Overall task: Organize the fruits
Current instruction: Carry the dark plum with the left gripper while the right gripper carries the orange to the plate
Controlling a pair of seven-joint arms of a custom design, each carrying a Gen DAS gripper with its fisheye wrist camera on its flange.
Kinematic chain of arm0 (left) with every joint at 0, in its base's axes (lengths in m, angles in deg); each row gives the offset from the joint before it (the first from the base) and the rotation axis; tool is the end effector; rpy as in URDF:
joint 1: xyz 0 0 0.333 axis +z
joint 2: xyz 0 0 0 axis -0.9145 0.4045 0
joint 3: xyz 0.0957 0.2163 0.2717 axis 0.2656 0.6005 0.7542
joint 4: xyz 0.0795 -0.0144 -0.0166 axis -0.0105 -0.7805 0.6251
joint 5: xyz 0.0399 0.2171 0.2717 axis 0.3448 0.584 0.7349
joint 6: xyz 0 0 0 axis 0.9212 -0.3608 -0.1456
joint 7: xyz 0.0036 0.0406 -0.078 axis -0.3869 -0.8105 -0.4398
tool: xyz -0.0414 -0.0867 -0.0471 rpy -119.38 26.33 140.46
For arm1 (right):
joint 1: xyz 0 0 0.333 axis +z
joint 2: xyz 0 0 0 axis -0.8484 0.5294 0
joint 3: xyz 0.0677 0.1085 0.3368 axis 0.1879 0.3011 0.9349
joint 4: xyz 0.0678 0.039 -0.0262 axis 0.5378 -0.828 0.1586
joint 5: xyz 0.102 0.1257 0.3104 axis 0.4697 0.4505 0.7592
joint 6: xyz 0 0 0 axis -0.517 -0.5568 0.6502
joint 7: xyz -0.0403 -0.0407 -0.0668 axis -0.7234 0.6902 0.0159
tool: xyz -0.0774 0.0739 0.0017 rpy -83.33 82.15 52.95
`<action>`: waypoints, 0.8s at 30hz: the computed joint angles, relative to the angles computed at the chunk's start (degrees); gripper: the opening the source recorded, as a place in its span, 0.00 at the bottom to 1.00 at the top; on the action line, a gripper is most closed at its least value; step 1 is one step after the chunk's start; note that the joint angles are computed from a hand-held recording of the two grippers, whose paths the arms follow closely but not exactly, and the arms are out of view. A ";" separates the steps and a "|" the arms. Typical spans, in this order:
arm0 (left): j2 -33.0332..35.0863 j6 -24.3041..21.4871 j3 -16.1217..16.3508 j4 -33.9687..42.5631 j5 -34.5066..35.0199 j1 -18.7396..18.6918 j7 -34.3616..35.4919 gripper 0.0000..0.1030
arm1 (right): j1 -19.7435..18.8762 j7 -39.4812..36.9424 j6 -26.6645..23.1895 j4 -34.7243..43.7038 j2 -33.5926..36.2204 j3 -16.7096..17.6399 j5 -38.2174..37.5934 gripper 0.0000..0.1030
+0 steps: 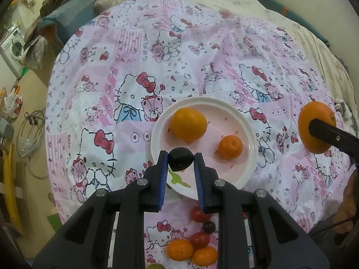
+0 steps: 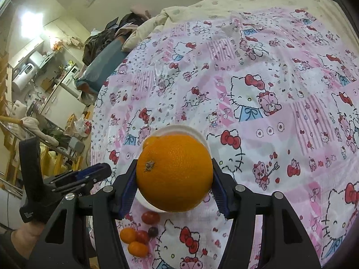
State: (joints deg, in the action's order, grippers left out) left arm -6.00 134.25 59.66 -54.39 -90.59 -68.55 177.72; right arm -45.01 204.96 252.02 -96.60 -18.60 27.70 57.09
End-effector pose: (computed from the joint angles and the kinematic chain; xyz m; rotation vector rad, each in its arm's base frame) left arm 0.7203 -0.1444 0.5734 -1.1194 2.7421 -0.6649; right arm 0.5480 0.1535 0.5730 -1.0357 2.1583 -0.3025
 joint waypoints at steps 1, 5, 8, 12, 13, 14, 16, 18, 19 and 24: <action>0.62 -0.45 0.10 0.85 0.24 -0.23 -0.33 0.19 | -0.17 -0.74 -0.01 0.18 0.31 -0.07 0.51 0.60; 3.26 -2.37 0.43 4.21 1.38 -1.16 -1.81 0.19 | -0.64 -3.97 0.81 0.68 1.76 -0.29 3.92 0.60; 5.03 -3.99 0.41 6.54 1.86 -1.56 -2.58 0.19 | -0.83 -6.81 0.87 1.44 3.15 -0.36 6.81 0.60; 6.64 -4.49 0.53 8.09 2.55 -1.97 -3.04 0.19 | -1.26 -11.85 1.15 2.64 5.26 -0.15 11.84 0.60; 7.12 -5.00 0.56 8.77 2.71 -2.06 -3.29 0.19 | -1.44 -13.20 1.20 2.97 5.94 -0.05 13.13 0.60; 7.68 -5.55 0.65 9.54 2.97 -2.22 -3.53 0.19 | -1.54 -14.16 1.33 3.12 6.29 0.01 14.37 0.60; 8.44 -6.15 0.79 10.33 3.53 -2.49 -3.73 0.19 | -2.24 -17.43 1.85 3.65 7.53 0.77 18.30 0.60; 9.29 -6.94 0.70 11.21 3.85 -2.72 -3.56 0.19 | -2.51 -19.67 1.36 4.73 8.72 1.03 20.68 0.60; 9.74 -7.40 0.59 11.81 3.85 -2.80 -3.47 0.19 | -2.87 -21.21 1.29 5.34 9.46 1.41 22.28 0.60; 12.45 -8.93 0.40 15.27 4.51 -4.10 -2.69 0.19 | -3.90 -26.68 -0.19 8.98 13.24 2.39 27.66 0.60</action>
State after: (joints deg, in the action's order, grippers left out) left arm 6.45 125.32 60.06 -39.11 -86.08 -72.65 175.02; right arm -48.91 178.27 251.82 -87.62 -5.36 30.08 84.75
